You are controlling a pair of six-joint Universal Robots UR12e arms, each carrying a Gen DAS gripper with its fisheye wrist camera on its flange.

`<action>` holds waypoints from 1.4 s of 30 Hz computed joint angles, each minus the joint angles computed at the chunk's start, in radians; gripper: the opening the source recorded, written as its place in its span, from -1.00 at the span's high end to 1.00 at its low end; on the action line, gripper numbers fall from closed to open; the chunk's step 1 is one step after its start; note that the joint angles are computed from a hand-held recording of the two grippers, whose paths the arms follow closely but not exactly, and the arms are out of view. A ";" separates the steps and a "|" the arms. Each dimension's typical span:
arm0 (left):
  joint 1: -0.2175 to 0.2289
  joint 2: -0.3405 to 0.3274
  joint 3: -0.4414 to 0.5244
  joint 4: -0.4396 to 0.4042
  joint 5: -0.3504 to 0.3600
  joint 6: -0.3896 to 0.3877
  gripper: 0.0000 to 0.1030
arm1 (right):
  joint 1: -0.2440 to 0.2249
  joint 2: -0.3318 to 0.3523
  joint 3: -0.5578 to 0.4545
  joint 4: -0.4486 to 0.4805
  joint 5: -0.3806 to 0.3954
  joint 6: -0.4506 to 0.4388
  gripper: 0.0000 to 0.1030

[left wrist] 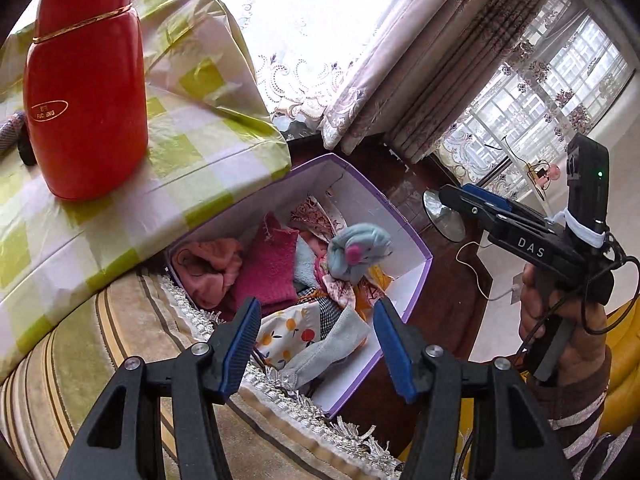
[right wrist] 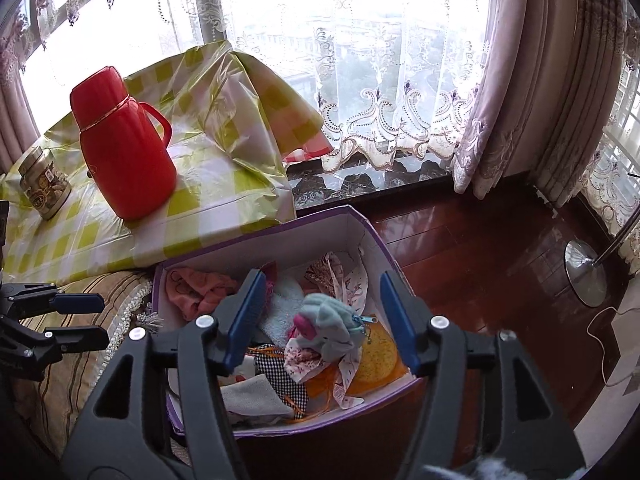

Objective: Organize soft objects
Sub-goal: 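Carry pouch and elephant mitten over the white box and open both tools, then move both open tools back to the purple mitten and black sock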

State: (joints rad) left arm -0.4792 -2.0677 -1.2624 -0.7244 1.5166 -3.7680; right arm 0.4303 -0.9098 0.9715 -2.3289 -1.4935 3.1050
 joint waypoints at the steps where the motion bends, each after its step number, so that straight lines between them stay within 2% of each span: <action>1: 0.002 0.005 -0.006 0.005 0.007 -0.004 -0.15 | 0.001 0.000 -0.001 0.000 0.003 -0.005 -0.23; 7: 0.016 0.036 -0.054 0.046 0.054 -0.032 -0.15 | 0.016 0.004 -0.020 0.008 0.038 -0.049 -0.23; 14: 0.036 0.094 -0.138 0.096 0.123 -0.070 -0.15 | 0.049 0.017 -0.056 0.049 0.113 -0.132 -0.23; 21: 0.068 0.170 -0.251 0.134 0.183 -0.139 -0.15 | 0.096 0.042 -0.109 0.122 0.188 -0.232 -0.23; 27: 0.098 0.232 -0.331 0.133 0.249 -0.177 -0.15 | 0.155 0.085 -0.189 0.187 0.225 -0.330 -0.23; 32: 0.126 0.280 -0.387 0.126 0.305 -0.200 -0.15 | 0.206 0.145 -0.294 0.227 0.223 -0.400 -0.23; 35: 0.145 0.306 -0.416 0.123 0.340 -0.207 -0.15 | 0.237 0.190 -0.369 0.232 0.182 -0.440 -0.23; 39: 0.174 0.333 -0.445 0.127 0.377 -0.200 -0.15 | 0.269 0.271 -0.512 0.281 0.151 -0.487 -0.23; 42: 0.200 0.336 -0.457 0.152 0.390 -0.174 -0.15 | 0.290 0.362 -0.680 0.351 0.128 -0.506 -0.23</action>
State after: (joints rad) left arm -0.2790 -1.7315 -1.7190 -0.5728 1.9067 -3.9416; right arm 0.7205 -0.5483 0.2917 -1.9778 -1.3654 2.5985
